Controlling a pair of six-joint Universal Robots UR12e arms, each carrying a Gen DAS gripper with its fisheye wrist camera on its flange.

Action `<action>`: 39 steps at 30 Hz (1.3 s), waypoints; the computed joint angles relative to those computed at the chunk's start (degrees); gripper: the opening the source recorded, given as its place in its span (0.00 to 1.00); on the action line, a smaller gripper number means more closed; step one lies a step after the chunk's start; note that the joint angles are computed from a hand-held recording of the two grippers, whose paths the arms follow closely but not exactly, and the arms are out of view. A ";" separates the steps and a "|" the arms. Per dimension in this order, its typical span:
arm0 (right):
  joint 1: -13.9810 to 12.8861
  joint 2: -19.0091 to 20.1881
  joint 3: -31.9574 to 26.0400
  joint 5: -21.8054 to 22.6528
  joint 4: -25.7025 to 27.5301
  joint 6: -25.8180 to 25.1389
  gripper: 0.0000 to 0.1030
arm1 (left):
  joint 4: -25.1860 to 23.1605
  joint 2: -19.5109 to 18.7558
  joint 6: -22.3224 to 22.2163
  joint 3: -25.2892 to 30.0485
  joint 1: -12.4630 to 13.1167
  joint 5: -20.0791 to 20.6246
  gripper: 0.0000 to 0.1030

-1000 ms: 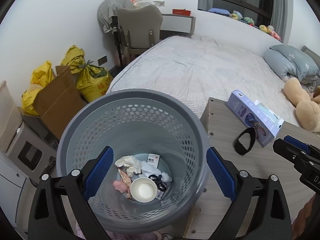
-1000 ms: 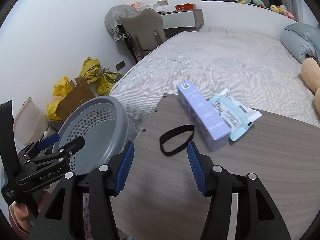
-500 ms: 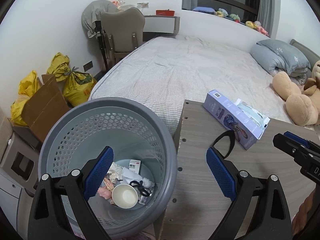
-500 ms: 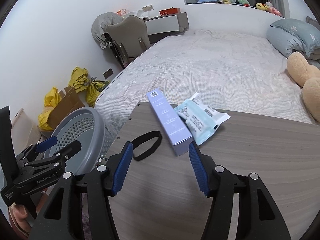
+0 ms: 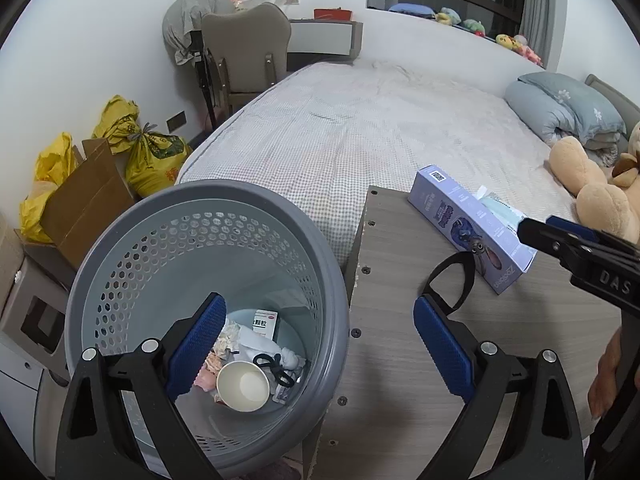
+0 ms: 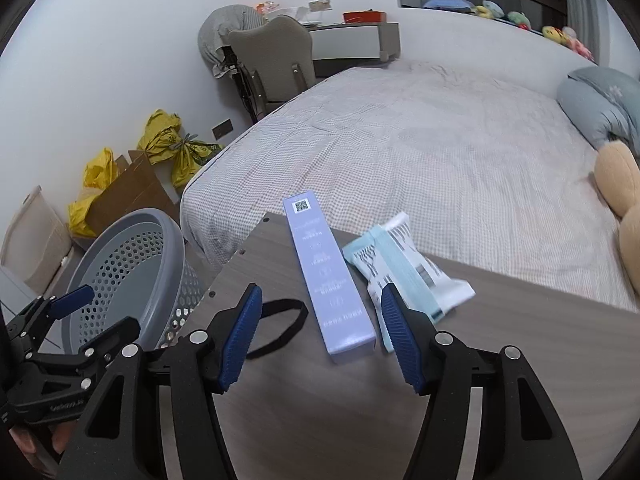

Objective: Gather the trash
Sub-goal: 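Grasp the lavender medicine box with the right tool and lift it, then grasp the white-and-blue wipe pack with the left tool while the right tool holds the box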

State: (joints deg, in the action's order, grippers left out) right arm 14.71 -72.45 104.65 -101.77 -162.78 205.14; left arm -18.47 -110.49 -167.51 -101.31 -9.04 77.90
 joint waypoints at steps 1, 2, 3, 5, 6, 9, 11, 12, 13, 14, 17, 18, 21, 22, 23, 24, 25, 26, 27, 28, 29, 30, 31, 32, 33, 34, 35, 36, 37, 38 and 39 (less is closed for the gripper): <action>-0.10 0.31 -0.46 0.05 0.55 -0.47 0.58 | -0.06 0.00 -0.01 0.00 0.03 0.04 0.90; -0.26 0.63 -0.91 0.29 1.10 -0.94 0.58 | -0.15 0.01 -0.05 -0.03 0.06 0.06 0.90; -0.48 1.03 -1.42 0.72 1.82 -1.40 0.58 | -0.33 -0.01 -0.08 -0.01 0.09 0.07 0.90; -0.74 1.52 -2.04 1.20 2.59 -2.21 0.58 | -0.38 -0.01 -0.16 -0.02 0.17 0.14 0.90; -0.78 1.85 -2.41 1.11 3.03 -2.76 0.58 | -0.36 -0.03 -0.22 -0.04 0.19 0.19 0.90; -0.87 2.97 -3.76 1.02 4.93 -4.10 0.58 | -0.41 -0.07 -0.44 0.03 0.33 0.19 0.90; -0.96 3.67 -4.51 1.20 5.95 -4.38 0.58 | -0.41 -0.06 -0.53 0.01 0.41 0.17 0.90; -1.03 3.81 -4.60 1.25 6.14 -4.59 0.57 | -0.36 -0.04 -0.55 -0.04 0.46 0.17 0.90; -1.07 4.08 -4.82 1.31 6.39 -4.81 0.57 | -0.33 -0.03 -0.58 -0.06 0.49 0.20 0.90; -1.12 4.34 -5.11 1.51 6.70 -4.98 0.56 | -0.28 -0.01 -0.61 -0.11 0.51 0.22 0.90; -1.40 5.03 -5.97 2.61 8.31 -5.30 0.47 | -0.36 0.02 -0.79 -0.10 0.56 0.28 0.90; -1.48 5.19 -6.20 2.99 8.78 -5.34 0.44 | -0.38 0.01 -0.83 -0.09 0.57 0.26 0.90; -1.69 5.51 -6.51 4.56 9.43 -5.28 0.31 | -0.25 0.06 -0.84 -0.14 0.50 0.31 0.90; -1.68 5.45 -6.34 4.75 9.17 -5.21 0.31 | -0.18 0.09 -0.82 -0.18 0.50 0.27 0.90; -1.66 5.35 -6.21 4.99 8.93 -5.01 0.31 | -0.13 0.05 -0.81 -0.16 0.48 0.28 0.90; -1.62 5.17 -5.97 5.21 8.37 -4.73 0.31 | -0.12 0.08 -0.80 -0.19 0.49 0.21 0.90; -1.51 4.83 -5.54 5.28 7.59 -4.39 0.30 | -0.12 0.08 -0.80 -0.19 0.49 0.21 0.90; -1.38 4.43 -5.00 5.27 6.77 -3.92 0.30 | -0.15 0.09 -0.77 -0.19 0.49 0.14 0.90; -1.30 3.74 -4.15 5.61 5.39 -3.12 0.30 | -0.17 0.11 -0.72 -0.23 0.51 0.01 0.90; -1.27 3.20 -3.48 5.82 4.44 -2.54 0.30 | -0.14 0.13 -0.68 -0.28 0.52 -0.10 0.90; -1.21 2.51 -2.68 5.75 3.46 -1.89 0.30 | -0.20 0.15 -0.60 -0.30 0.47 -0.14 0.90; -0.98 1.52 -1.54 5.26 2.01 -0.81 0.30 | -0.32 0.17 -0.48 -0.32 0.40 -0.23 0.90; -0.84 0.72 -0.53 4.91 0.93 0.05 0.30 | -0.46 0.18 -0.32 -0.33 0.31 -0.38 0.90; -0.73 -0.14 0.51 4.49 -0.12 1.04 0.30 | -0.60 0.22 -0.16 -0.36 0.26 -0.51 0.90; -0.61 -1.08 1.66 3.91 -1.12 2.21 0.30 | -0.81 0.29 0.07 -0.43 0.18 -0.72 0.90; -0.50 -2.11 2.89 3.12 -1.94 3.49 0.30 | -1.07 0.32 0.31 -0.49 0.02 -0.96 0.90; -0.44 -2.97 3.87 2.44 -2.40 4.47 0.30 | -1.29 0.31 0.49 -0.47 -0.13 -1.10 0.90; -0.39 -3.86 4.96 1.69 -2.72 5.54 0.30 | -1.67 0.28 0.79 -0.41 -0.35 -1.33 0.90; -0.33 -4.88 6.21 0.80 -2.95 6.83 0.30 | -1.94 0.23 0.99 -0.34 -0.58 -1.54 0.90; -0.36 -5.65 7.13 0.23 -3.05 7.87 0.30 | -2.27 0.15 1.24 -0.23 -0.82 -1.81 0.90; -0.43 -6.44 8.10 -0.33 -3.10 8.95 0.30 | -2.58 0.03 1.40 -0.08 -1.21 -1.87 0.90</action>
